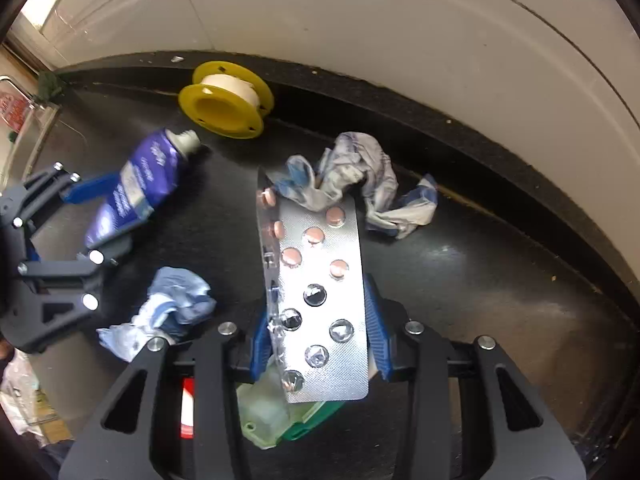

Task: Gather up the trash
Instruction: 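Grasp the purple toothpaste tube with left tool while right tool grasps the blister pack, then carry the tube and blister pack over the black bin and open both tools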

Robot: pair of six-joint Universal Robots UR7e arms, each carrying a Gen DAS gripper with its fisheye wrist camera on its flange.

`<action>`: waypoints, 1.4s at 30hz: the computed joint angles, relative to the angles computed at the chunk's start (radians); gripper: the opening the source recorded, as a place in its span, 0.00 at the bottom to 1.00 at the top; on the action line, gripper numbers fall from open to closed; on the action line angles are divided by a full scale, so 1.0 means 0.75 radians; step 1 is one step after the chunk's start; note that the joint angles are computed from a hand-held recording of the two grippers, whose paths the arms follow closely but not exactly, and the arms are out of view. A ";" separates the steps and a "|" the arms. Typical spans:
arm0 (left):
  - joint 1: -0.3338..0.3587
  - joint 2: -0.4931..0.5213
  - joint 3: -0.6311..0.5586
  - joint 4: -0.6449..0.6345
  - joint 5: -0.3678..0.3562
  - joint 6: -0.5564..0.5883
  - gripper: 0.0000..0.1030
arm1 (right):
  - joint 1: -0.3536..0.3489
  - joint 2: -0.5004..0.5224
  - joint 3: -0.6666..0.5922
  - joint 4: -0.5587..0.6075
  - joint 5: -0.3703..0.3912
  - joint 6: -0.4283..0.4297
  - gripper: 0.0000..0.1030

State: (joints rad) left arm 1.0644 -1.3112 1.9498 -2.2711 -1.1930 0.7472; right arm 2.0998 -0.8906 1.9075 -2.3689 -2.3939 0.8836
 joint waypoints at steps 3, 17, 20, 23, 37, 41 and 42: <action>-0.014 -0.026 -0.006 0.019 0.003 -0.025 0.49 | 0.052 -0.014 -0.002 -0.003 -0.025 0.028 0.39; -0.068 -0.364 0.071 0.302 0.044 -0.393 0.07 | 0.376 -0.056 -0.001 0.202 -0.100 0.373 0.39; -0.064 -0.444 0.075 0.374 0.039 -0.472 0.06 | 0.432 -0.048 0.003 0.241 -0.092 0.456 0.39; -0.084 -0.514 0.063 0.413 0.056 -0.500 0.06 | 0.474 -0.036 -0.019 0.269 -0.084 0.494 0.39; -0.198 -0.825 0.013 0.676 0.198 -0.681 0.06 | 0.583 0.179 -0.288 0.203 -0.032 0.230 0.39; -0.163 -0.910 -0.024 0.705 0.288 -0.713 0.06 | 0.575 0.338 -0.478 0.117 0.036 -0.019 0.39; -0.149 -0.931 -0.037 0.711 0.311 -0.720 0.06 | 0.575 0.378 -0.528 0.101 0.059 -0.075 0.39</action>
